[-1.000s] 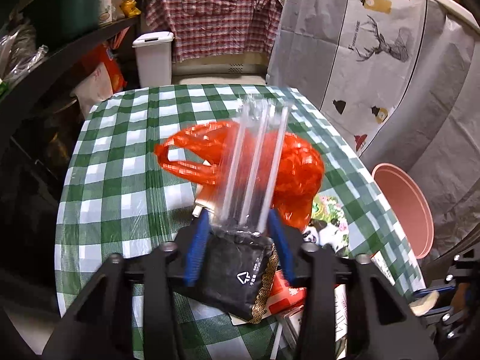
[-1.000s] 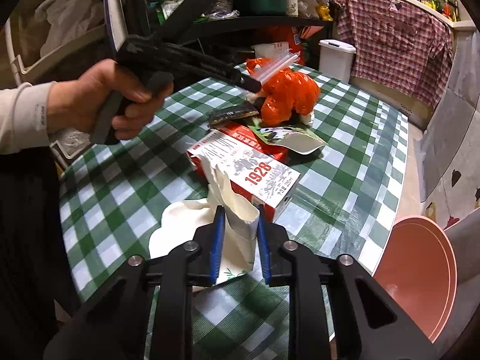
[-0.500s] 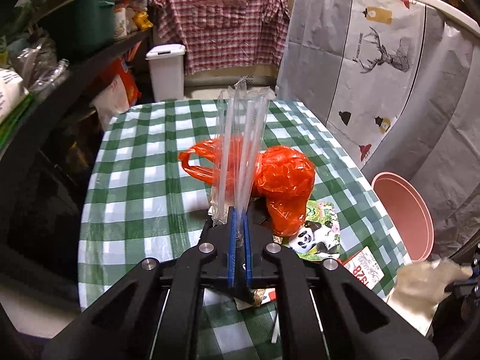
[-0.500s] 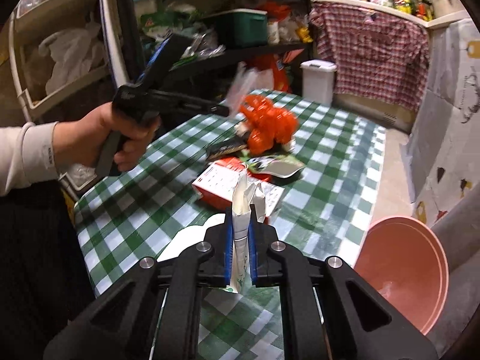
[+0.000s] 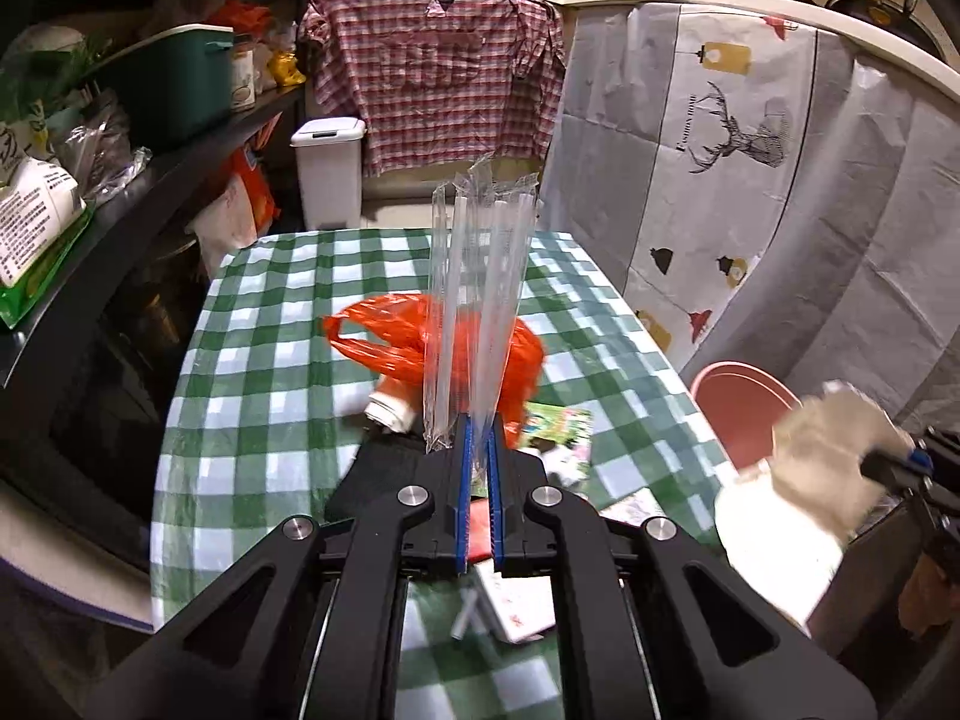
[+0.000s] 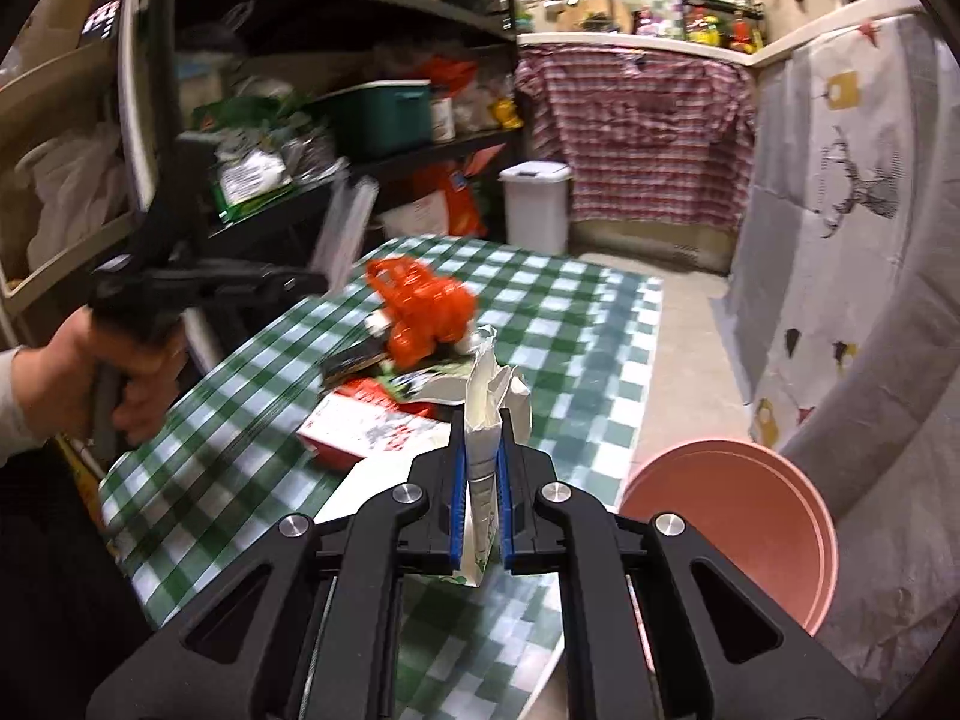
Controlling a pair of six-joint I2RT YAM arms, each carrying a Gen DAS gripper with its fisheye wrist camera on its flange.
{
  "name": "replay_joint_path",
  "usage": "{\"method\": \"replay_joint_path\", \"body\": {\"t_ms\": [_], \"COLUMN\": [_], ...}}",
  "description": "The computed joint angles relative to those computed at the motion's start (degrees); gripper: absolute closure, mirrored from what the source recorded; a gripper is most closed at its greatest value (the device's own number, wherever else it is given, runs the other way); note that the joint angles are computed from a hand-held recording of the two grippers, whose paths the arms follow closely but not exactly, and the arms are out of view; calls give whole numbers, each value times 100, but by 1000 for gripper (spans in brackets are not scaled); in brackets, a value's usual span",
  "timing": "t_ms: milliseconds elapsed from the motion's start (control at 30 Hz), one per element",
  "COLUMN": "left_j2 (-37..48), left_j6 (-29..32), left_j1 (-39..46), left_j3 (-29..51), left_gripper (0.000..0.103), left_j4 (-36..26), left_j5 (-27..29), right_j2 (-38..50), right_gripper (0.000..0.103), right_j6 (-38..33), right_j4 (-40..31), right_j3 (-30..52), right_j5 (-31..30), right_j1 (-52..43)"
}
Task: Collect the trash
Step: 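Carry the straws and tissue over the pink bin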
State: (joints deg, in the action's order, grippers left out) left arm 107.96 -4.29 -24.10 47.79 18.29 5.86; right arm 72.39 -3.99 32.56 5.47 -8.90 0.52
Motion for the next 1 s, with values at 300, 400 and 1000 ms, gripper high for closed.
{"method": "replay_joint_path", "body": {"t_ms": [300, 400, 1000], "left_j2": [-378, -398, -394], "left_j6": [-373, -498, -515], "left_j1": [-461, -556, -1024], "left_j3": [-381, -409, -330], "left_gripper": [98, 98, 98], "left_j4": [280, 287, 314], "left_j5": [-274, -320, -540], "right_j2": [-106, -265, -542], "right_gripper": [94, 94, 94], "right_j6": [312, 382, 678], "right_j4": [156, 163, 290], "right_j3": [-9, -49, -121], "right_j5": [236, 293, 526], "right_j1": [-454, -592, -1155]}}
